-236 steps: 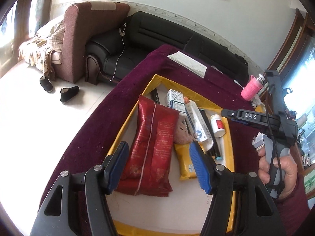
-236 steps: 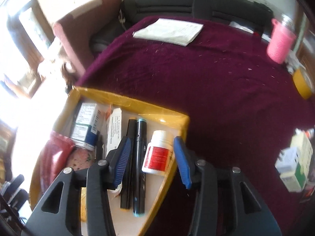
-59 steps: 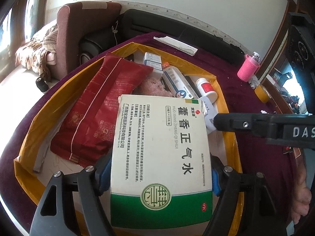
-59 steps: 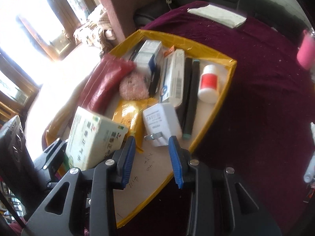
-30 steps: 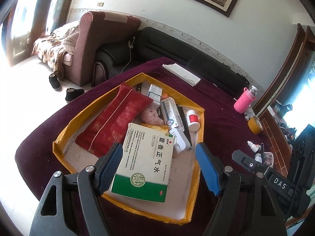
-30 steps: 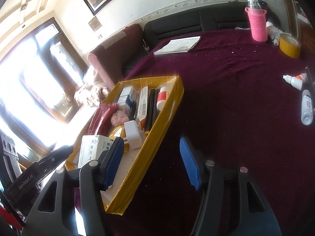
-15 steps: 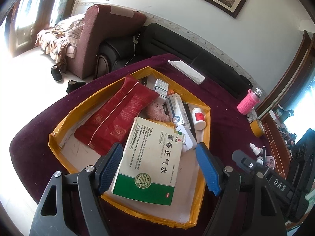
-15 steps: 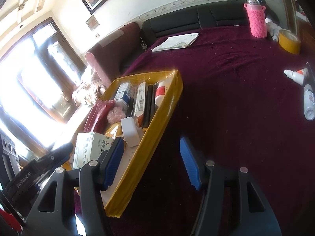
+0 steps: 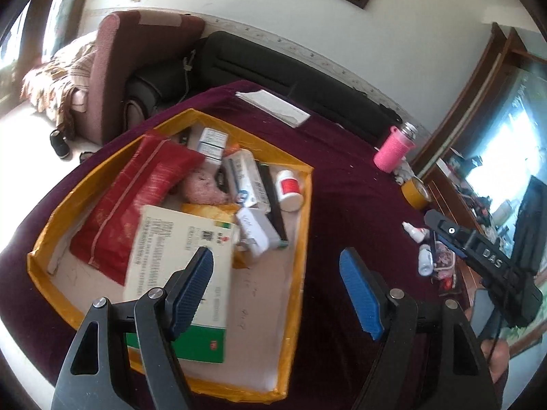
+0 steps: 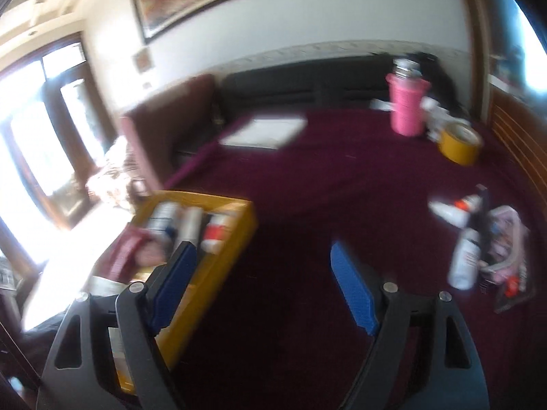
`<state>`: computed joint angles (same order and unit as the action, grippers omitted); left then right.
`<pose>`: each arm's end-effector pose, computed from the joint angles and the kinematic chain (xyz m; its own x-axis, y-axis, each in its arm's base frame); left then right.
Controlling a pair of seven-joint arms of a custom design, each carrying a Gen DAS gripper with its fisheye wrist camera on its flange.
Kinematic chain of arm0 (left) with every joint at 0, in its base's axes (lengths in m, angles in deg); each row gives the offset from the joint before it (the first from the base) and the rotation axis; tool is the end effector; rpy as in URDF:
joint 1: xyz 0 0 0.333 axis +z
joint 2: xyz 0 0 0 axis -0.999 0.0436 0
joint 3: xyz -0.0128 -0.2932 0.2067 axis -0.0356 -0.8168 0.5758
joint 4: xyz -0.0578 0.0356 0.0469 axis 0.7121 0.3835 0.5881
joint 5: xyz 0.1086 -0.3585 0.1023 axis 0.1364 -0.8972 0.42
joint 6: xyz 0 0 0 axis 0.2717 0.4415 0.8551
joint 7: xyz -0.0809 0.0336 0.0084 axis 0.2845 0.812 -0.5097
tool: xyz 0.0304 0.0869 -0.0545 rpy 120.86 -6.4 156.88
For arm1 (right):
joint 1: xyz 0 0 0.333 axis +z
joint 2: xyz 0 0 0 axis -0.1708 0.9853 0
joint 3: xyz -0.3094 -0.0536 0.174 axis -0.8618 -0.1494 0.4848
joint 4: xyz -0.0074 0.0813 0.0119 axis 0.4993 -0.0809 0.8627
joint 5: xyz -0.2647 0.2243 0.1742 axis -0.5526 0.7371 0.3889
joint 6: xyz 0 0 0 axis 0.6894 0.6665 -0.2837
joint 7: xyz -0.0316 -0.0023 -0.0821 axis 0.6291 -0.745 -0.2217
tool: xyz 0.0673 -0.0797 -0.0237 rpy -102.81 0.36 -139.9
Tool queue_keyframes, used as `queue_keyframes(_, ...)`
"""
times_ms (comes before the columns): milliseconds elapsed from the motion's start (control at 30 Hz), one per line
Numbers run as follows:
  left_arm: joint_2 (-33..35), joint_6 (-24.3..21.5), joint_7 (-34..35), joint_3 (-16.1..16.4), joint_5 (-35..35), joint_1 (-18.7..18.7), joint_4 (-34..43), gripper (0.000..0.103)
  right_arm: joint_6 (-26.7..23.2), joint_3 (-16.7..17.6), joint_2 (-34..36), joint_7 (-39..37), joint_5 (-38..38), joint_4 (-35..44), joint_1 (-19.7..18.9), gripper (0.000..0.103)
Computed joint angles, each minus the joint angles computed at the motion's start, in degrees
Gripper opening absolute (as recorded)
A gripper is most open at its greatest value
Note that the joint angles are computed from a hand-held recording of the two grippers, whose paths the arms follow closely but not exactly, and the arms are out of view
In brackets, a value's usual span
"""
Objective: Organize objects
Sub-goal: 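Move both open tools from the tray back toward the item pile, then grasp the small white dropper bottle with the right tool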
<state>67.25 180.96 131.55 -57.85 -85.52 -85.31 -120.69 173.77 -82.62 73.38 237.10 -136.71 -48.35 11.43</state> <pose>0.6530 -0.0702 0.5086 -0.2687 -0.8764 0.3996 -0.7397 -0.0780 -0.6684 0.6118 0.2577 0.5396 -0.1161 -0.9685 -0.2201 -0.5911 0.2455 -0.7683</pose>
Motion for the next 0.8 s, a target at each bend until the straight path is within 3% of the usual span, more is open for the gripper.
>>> queue_keyframes(133,1.3,-4.4,4.0,-1.7,1.7,-1.8,1.6,0.071,-5.8,-1.4,-6.7,1.1,3.7,-8.7,-4.6,0.081)
queue_keyframes(233,3.6,-9.7,3.2,-2.4,6.2,-3.9,4.0,0.071,-8.2,-1.1,-9.7,-1.2,7.2,-10.9,-9.1,0.081)
queue_keyframes(267,4.7,-12.1,3.0,-2.8,7.9,-4.6,5.2,0.071,-11.4,-0.9,-9.6,-3.9,9.0,-9.6,-10.3,0.081)
queue_keyframes(400,5.7,-12.0,3.8,-3.2,12.0,-6.9,5.2,0.071,-18.5,-0.1,-3.0,-19.6,21.9,-0.1,-14.0,0.081)
queue_keyframes(533,7.0,-10.1,2.8,-2.7,16.5,-8.3,4.4,0.071,-14.6,2.5,3.1,-33.9,38.5,5.5,-18.9,0.08)
queue_keyframes(600,7.4,-10.6,2.5,-3.3,15.7,-7.6,4.9,0.071,-17.7,4.8,8.2,-42.8,45.9,12.5,-21.2,0.08)
queue_keyframes(700,7.8,-11.2,2.4,-3.7,15.4,-7.2,5.4,0.071,-24.3,4.0,14.3,-46.9,46.5,21.6,-19.8,0.08)
queue_keyframes(767,7.9,-11.5,2.5,-3.8,15.6,-7.1,5.7,0.075,-33.2,1.3,19.4,-47.4,41.2,29.7,-16.3,0.08)
queue_keyframes(800,8.4,-11.9,2.7,-3.9,15.6,-7.1,6.3,0.079,-35.3,0.3,20.8,-47.5,39.2,31.6,-15.2,0.08)
